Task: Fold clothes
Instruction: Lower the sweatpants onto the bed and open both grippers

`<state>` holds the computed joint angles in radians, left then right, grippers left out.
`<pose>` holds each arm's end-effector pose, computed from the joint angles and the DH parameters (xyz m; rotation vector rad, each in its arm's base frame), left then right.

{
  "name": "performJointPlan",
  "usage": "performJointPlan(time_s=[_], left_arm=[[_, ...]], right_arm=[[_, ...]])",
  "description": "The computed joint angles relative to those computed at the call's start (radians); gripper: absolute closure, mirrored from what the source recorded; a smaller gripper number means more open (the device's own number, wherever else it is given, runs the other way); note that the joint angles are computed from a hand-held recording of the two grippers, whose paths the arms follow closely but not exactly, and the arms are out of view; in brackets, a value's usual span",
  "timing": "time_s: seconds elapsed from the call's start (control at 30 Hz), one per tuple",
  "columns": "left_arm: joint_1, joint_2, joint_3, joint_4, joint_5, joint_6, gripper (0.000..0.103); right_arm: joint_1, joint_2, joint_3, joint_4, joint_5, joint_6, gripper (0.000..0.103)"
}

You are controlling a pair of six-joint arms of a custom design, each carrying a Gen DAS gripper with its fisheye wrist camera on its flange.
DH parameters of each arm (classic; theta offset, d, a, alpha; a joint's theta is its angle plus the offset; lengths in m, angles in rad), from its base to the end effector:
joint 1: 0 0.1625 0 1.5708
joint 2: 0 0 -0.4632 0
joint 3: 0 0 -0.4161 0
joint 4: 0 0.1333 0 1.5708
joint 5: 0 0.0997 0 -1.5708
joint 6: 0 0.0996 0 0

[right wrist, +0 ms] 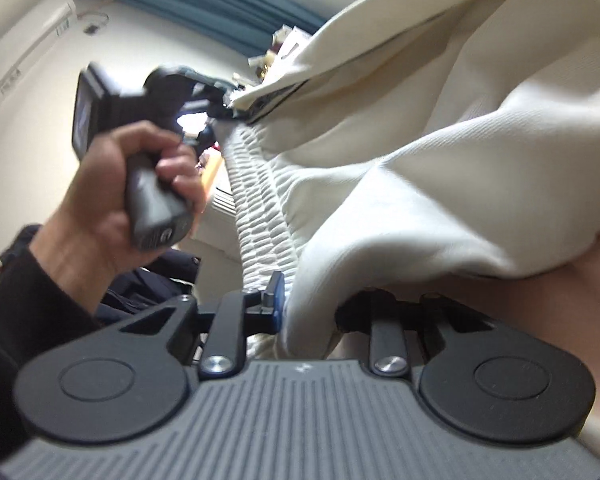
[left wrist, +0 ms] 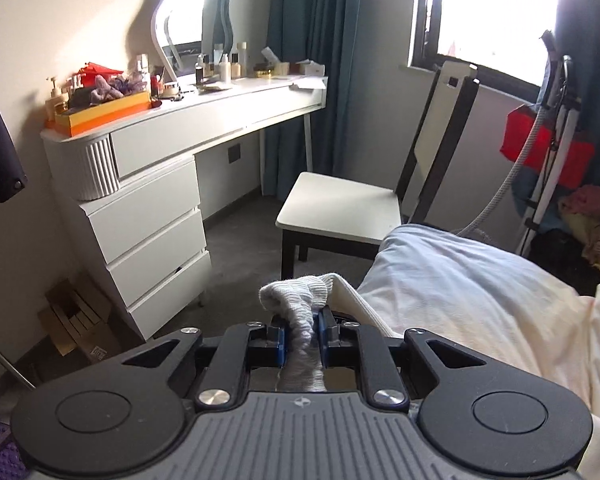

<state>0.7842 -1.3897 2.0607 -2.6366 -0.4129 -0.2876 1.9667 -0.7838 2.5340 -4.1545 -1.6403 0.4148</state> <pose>-0.2072 -0.5239 0.3609 0.2523 2.1017 -1.0626 0.2687 -0.3151 0.0871 0.0659 2.6542 -1.1164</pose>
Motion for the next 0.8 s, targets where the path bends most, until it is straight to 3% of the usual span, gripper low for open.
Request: performJointPlan(time_s=[0.17,0.3,0.33,0.4,0.47,0.53,0.7,0.8], left_arm=[[0.099,0.056,-0.050,0.076,-0.077,-0.097,0.082],[0.108,0.050,-0.063,0.128,-0.095,-0.128,0.076],[0.103,0.044,-0.061,0.136,-0.093,-0.127,0.072],[0.084,0.019,-0.049,0.161,-0.091,-0.145,0.054],[0.055,-0.020,-0.024,0.208,-0.085,-0.194,0.039],[0.015,-0.070,0.017,0.230,-0.089,-0.235,0.036],[-0.131,-0.226,0.125,0.369,-0.099,-0.362,0.029],[-0.264,-0.327,0.203,0.477,-0.100,-0.468,0.028]], right_arm=[[0.000,-0.001,-0.047,0.101,-0.010,-0.062,0.070],[0.035,-0.090,-0.082,0.291,-0.050,-0.092,0.069],[0.042,-0.110,-0.087,0.331,-0.057,-0.093,0.067],[0.051,-0.147,-0.083,0.391,-0.058,-0.086,0.060],[0.047,-0.173,-0.050,0.407,-0.033,-0.097,0.028],[0.072,-0.199,-0.014,0.401,-0.068,-0.111,0.014],[0.194,-0.338,0.043,0.500,-0.217,-0.188,0.015],[0.257,-0.483,0.110,0.537,-0.332,-0.228,0.015]])
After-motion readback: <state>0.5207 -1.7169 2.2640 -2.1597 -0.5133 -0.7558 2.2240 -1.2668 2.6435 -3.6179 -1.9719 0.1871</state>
